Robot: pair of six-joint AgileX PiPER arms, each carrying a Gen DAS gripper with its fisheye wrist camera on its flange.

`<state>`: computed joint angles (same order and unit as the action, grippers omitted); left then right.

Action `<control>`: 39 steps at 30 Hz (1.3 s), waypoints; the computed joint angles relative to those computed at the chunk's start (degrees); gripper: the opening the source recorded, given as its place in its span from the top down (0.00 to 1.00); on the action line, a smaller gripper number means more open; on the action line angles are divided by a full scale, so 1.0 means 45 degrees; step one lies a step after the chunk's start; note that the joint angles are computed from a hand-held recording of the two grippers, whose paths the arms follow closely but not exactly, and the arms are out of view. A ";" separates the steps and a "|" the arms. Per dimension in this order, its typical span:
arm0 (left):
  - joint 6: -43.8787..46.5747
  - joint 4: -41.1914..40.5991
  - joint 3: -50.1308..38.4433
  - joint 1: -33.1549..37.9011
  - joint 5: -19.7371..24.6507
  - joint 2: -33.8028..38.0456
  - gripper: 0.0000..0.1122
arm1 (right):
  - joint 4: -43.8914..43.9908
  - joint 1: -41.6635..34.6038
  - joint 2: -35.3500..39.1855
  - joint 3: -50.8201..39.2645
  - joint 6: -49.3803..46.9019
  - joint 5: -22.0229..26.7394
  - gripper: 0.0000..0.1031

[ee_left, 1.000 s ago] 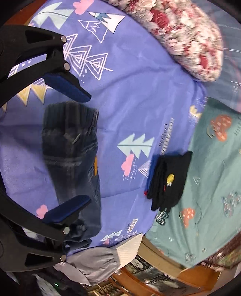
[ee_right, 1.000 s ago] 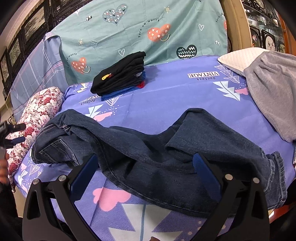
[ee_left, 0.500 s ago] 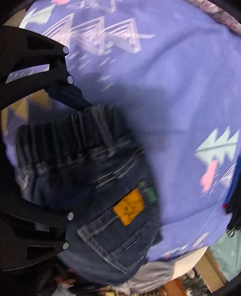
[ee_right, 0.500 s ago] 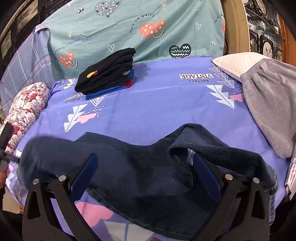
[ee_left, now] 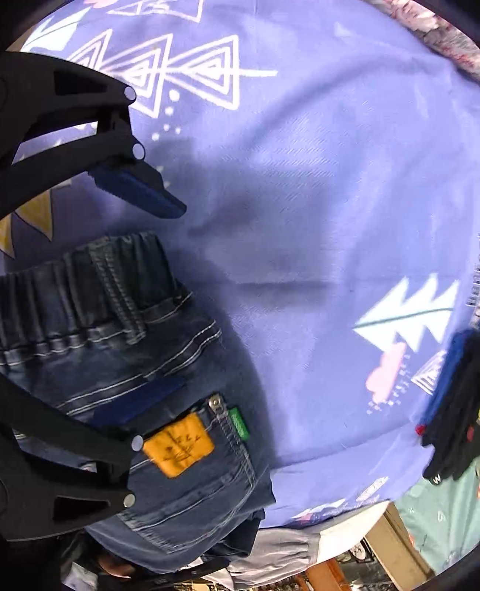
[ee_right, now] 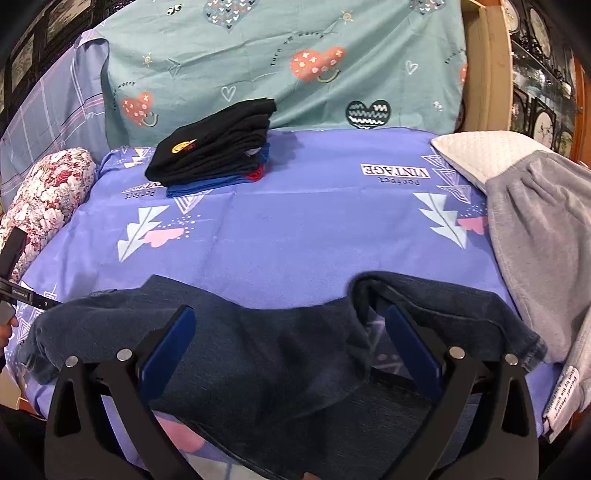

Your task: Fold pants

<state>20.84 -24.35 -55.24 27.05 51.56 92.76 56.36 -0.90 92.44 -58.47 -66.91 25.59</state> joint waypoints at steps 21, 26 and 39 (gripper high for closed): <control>0.1277 -0.2858 0.0909 0.2115 0.3003 -0.0818 0.16 | 0.1444 -0.0074 0.0188 0.0494 -0.1595 -0.0029 0.01; 0.1798 -0.3729 0.1393 0.2603 0.3047 -0.0464 0.20 | 0.1404 -0.0418 0.0306 0.0416 -0.1246 -0.0016 0.01; 0.2802 -0.5523 0.0935 0.2303 0.2498 -0.0188 0.12 | 0.1240 -0.0117 0.0751 0.0322 -0.0930 0.0104 0.01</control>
